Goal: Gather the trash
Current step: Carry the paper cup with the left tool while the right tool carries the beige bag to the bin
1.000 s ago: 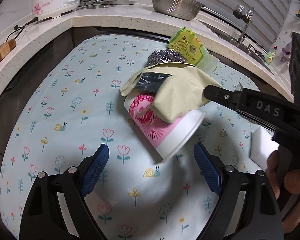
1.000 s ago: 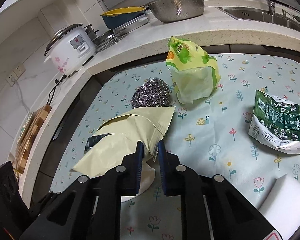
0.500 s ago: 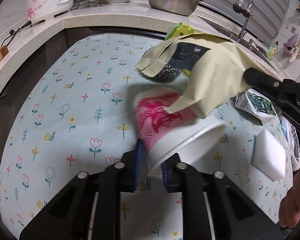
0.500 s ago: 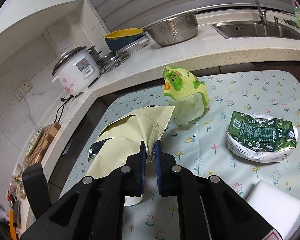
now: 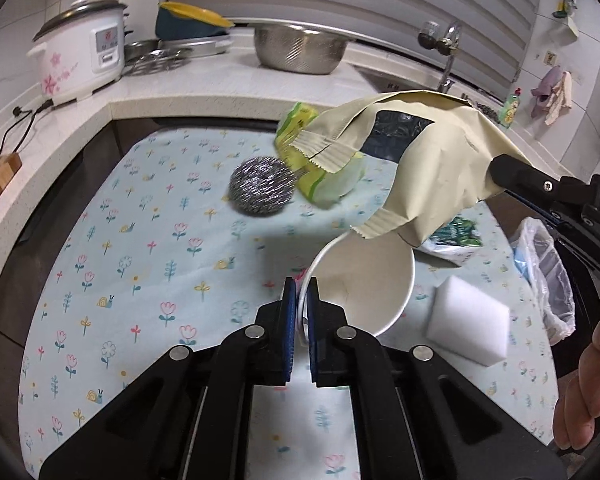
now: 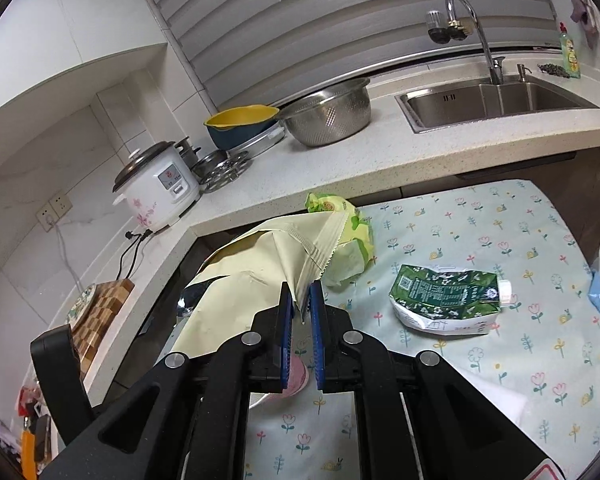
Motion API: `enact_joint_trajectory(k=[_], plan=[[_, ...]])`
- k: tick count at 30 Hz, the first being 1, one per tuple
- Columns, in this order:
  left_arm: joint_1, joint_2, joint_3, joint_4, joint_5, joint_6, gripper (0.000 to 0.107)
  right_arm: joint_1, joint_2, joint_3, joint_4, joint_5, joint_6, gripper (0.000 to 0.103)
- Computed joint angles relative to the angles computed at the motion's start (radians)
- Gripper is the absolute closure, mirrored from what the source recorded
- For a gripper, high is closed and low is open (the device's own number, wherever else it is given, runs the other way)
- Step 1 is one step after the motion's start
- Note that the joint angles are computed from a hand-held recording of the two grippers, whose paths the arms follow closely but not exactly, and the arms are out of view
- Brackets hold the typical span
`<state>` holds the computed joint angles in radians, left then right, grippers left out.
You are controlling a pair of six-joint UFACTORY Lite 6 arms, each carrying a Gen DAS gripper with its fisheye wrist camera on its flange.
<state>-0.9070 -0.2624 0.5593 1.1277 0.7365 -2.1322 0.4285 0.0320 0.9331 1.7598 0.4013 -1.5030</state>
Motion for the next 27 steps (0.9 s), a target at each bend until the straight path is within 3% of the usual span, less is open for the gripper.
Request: enact_joint_trajectory(k=[6,13,27], plan=[[-0.126,0.088,0.171,-0.030,0.113,0.037,0.103,-0.166,-0.189,-0.087,-0.172,0.085,0.133,0.094],[-0.217,0.236,0.400,-0.043,0.194,0.097,0.103,-0.441,-0.312,-0.123,-0.309,0.257,0.204,0.094],[-0.291,0.681,1.002,-0.097,0.231,0.301,0.103,-1.019,-0.214,-0.036,-0.399,0.614,0.115,0.094]])
